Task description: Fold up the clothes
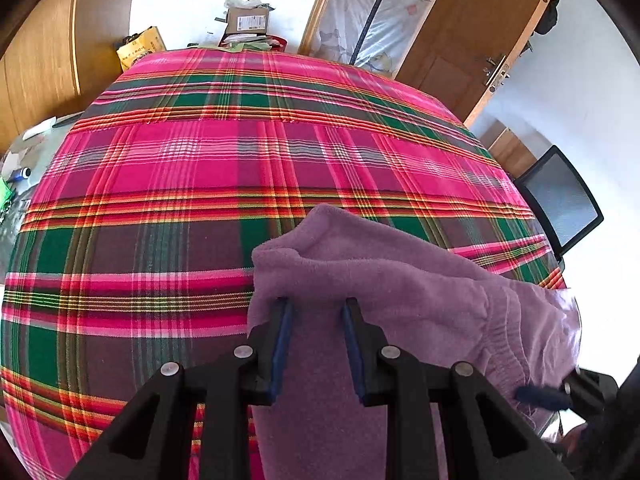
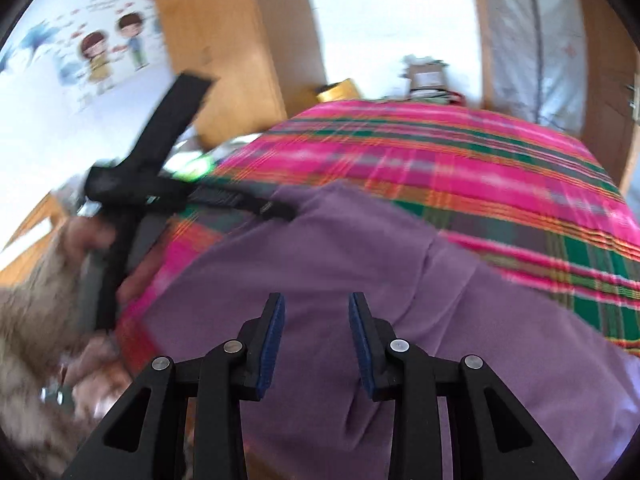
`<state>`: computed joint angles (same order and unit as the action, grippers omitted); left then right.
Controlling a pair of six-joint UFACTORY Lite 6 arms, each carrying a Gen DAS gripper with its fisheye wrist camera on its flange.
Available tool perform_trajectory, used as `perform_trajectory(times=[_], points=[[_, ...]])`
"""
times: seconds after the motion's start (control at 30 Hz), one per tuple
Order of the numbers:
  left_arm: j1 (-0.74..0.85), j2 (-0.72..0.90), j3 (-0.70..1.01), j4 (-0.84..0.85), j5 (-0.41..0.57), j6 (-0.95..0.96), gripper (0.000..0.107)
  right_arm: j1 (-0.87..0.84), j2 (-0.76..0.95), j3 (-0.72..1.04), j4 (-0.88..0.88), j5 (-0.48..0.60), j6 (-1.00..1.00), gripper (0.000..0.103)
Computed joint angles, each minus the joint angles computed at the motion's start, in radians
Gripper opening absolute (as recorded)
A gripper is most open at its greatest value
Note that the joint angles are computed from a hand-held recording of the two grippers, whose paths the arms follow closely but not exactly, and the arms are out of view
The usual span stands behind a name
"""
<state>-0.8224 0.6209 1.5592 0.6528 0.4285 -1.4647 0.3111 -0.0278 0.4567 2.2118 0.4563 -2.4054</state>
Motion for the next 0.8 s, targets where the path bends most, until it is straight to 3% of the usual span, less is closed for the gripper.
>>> perform_trajectory(times=[0.13, 0.23, 0.37, 0.6, 0.8], points=[[-0.018, 0.01, 0.017, 0.03, 0.036, -0.024, 0.027, 0.009, -0.068, -0.099, -0.034, -0.013, -0.072, 0.035], [-0.023, 0.007, 0.012, 0.039, 0.042, -0.034, 0.027, 0.027, -0.09, -0.151, 0.111, -0.011, -0.21, 0.035], [-0.023, -0.005, -0.012, 0.046, 0.024, -0.045, 0.027, 0.024, -0.169, -0.211, 0.225, -0.03, -0.238, 0.035], [-0.036, 0.01, 0.004, 0.076, 0.052, -0.073, 0.027, -0.13, -0.162, -0.231, -0.009, 0.087, -0.029, 0.036], [-0.036, 0.001, -0.012, 0.091, 0.04, -0.093, 0.027, -0.141, -0.225, -0.258, -0.11, 0.067, 0.039, 0.025]])
